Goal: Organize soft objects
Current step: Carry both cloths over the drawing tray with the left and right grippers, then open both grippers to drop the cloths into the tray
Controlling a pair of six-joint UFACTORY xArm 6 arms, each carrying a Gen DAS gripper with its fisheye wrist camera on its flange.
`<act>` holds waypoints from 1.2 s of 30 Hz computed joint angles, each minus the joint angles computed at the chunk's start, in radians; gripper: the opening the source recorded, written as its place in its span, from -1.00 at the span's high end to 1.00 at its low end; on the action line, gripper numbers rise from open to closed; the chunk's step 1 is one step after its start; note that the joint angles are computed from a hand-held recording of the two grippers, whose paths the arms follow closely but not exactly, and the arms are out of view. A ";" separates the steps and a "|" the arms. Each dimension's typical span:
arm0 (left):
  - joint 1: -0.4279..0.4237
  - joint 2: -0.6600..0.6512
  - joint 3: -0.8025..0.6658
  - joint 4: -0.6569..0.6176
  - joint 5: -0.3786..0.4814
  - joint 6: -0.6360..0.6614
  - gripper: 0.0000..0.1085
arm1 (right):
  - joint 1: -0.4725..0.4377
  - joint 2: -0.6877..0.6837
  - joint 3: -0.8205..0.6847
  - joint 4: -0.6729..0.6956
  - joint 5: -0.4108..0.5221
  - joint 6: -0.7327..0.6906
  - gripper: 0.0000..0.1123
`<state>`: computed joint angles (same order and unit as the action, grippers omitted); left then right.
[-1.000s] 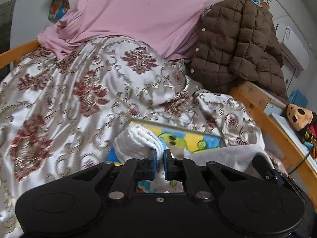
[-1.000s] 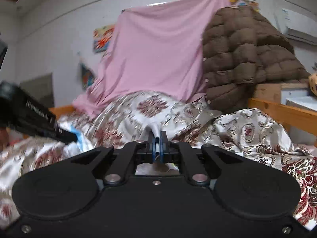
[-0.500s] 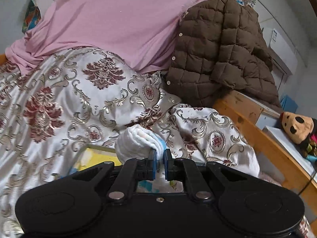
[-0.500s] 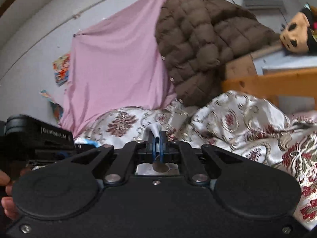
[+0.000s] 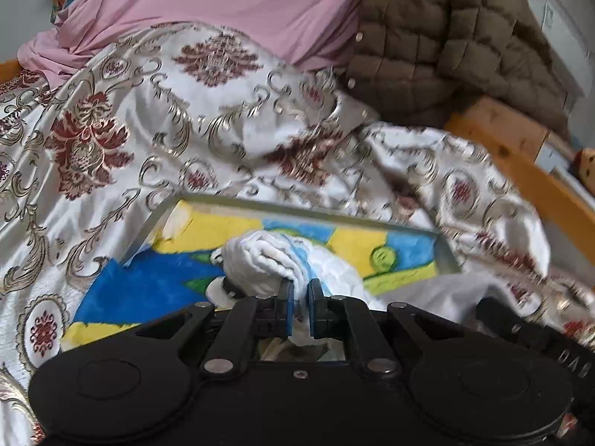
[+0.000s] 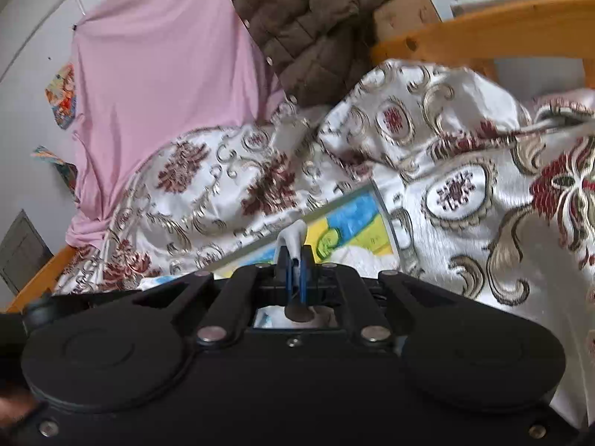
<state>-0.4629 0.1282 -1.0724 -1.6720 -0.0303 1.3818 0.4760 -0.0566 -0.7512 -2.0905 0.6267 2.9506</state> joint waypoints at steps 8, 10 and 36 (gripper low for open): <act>0.012 -0.017 0.059 0.192 0.018 -0.182 0.76 | -0.028 0.036 -0.030 0.046 -0.075 -0.035 0.93; 0.012 -0.030 0.071 0.211 0.015 -0.195 0.68 | -0.031 0.034 -0.031 0.055 -0.085 -0.047 0.89; 0.006 -0.375 0.183 -0.391 -0.046 0.358 -0.70 | 0.165 -0.445 0.211 0.334 0.130 -0.394 -0.69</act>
